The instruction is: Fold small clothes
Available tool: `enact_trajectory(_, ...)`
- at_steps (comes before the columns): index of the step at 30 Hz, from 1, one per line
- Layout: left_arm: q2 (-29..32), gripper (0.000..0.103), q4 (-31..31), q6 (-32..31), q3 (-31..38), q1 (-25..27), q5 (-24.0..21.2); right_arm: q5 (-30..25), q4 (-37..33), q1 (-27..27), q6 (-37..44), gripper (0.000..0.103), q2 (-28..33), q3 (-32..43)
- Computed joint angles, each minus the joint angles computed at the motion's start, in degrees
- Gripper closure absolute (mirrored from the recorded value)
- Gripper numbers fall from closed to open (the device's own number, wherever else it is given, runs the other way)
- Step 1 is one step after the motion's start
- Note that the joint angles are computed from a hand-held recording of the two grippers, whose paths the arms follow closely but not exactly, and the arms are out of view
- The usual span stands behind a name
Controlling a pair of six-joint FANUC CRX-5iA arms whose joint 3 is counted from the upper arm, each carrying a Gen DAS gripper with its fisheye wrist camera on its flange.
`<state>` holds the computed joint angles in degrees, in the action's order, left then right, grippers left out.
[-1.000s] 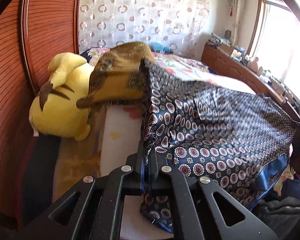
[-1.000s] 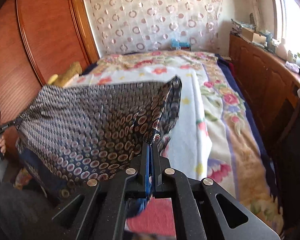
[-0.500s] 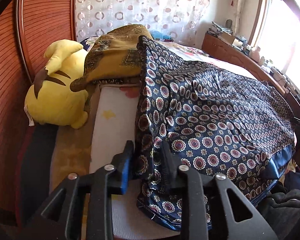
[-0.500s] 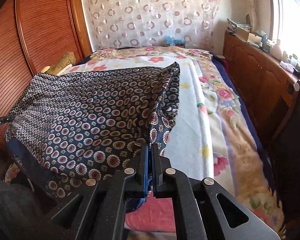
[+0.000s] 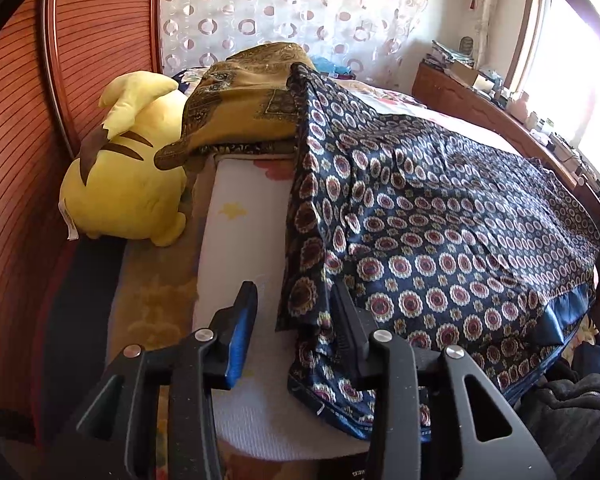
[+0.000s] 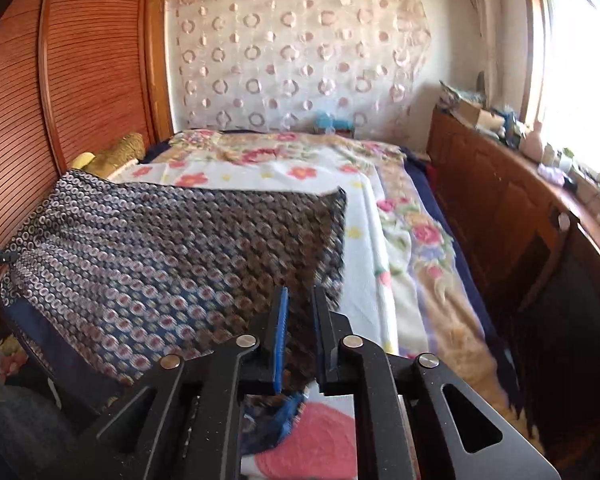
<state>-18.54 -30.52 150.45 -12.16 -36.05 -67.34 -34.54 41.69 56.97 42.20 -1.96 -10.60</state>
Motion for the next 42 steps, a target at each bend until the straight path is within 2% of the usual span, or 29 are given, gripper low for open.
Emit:
enact_trajectory(3,0.11,0.063,0.35,0.44,-0.17,-0.46,-0.48,1.5,-0.4,1.01,0.64,0.067,0.25,0.29)
enact_trajectory(6,0.33,0.063,-0.15,1.5,-0.2,-1.41,-0.87,1.72,-1.02,2.3,1.87,0.06,1.66,1.23)
enact_trajectory(9,0.73,0.063,-0.88,2.14,0.14,-2.06,-1.52,1.96,-0.34,3.71,2.24,0.06,3.38,1.54)
enact_trajectory(17,2.72,0.063,-3.73,5.4,2.03,-4.91,-4.53,2.14,-7.95,6.18,9.32,0.059,7.97,5.44)
enact_trajectory(21,3.94,0.063,-5.24,7.49,3.01,-7.13,-5.32,1.04,-10.87,6.43,13.18,0.059,10.04,8.04)
enact_trajectory(26,3.76,0.063,-5.02,8.41,2.9,-6.82,-4.83,-1.6,-12.0,6.2,15.74,0.059,12.88,11.19)
enact_trajectory(31,3.84,0.063,-4.94,8.27,2.93,-6.7,-4.82,1.14,-11.74,5.6,12.97,0.051,12.66,9.58)
enact_trajectory(35,4.46,0.063,-5.4,8.5,3.46,-7.09,-5.53,3.66,-8.5,5.02,9.57,0.044,11.57,6.7)
enact_trajectory(38,5.06,0.063,-5.63,8.67,4.01,-7.47,-6.13,4.92,-6.77,5.04,7.68,0.042,11.23,5.3)
enact_trajectory(42,4.8,0.063,-4.79,8.0,3.67,-7.32,-4.49,5.71,-5.63,5.15,6.49,0.041,11.16,4.4)
